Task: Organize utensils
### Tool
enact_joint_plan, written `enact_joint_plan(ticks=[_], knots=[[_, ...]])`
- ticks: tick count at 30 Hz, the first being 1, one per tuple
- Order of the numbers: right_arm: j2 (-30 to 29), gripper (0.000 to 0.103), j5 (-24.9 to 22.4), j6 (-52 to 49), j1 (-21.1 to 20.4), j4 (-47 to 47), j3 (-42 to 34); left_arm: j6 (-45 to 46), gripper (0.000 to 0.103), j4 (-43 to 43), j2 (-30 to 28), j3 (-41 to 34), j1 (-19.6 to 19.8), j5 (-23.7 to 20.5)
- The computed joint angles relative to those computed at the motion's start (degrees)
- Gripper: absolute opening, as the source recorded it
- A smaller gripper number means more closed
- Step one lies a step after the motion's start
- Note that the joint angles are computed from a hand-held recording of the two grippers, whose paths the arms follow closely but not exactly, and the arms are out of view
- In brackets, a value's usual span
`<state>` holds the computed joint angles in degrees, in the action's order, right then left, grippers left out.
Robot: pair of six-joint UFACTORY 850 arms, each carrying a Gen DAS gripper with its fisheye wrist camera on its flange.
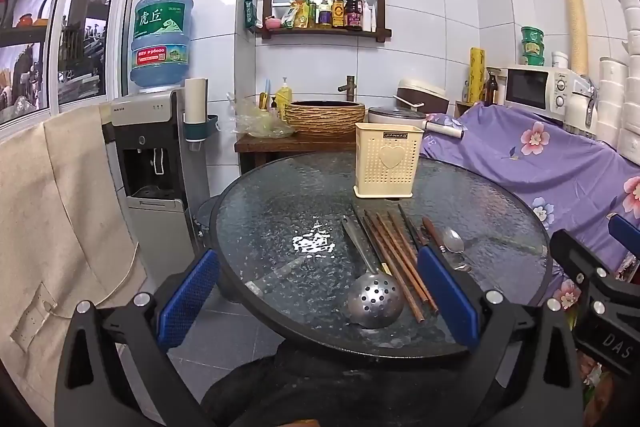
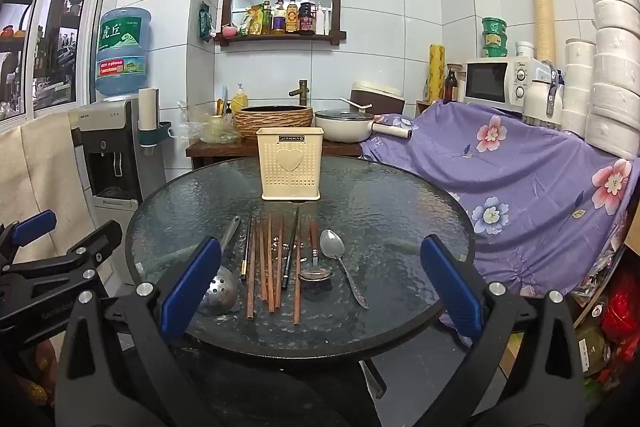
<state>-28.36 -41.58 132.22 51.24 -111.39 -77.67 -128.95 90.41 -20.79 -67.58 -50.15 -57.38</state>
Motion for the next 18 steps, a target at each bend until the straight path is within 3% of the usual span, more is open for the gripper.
enact_joint_plan(ticks=[18], knots=[[0.2, 0.098, -0.1, 0.3, 0.4, 0.2, 0.2, -0.7, 0.098, 0.8, 0.2, 0.6, -0.1, 0.2]])
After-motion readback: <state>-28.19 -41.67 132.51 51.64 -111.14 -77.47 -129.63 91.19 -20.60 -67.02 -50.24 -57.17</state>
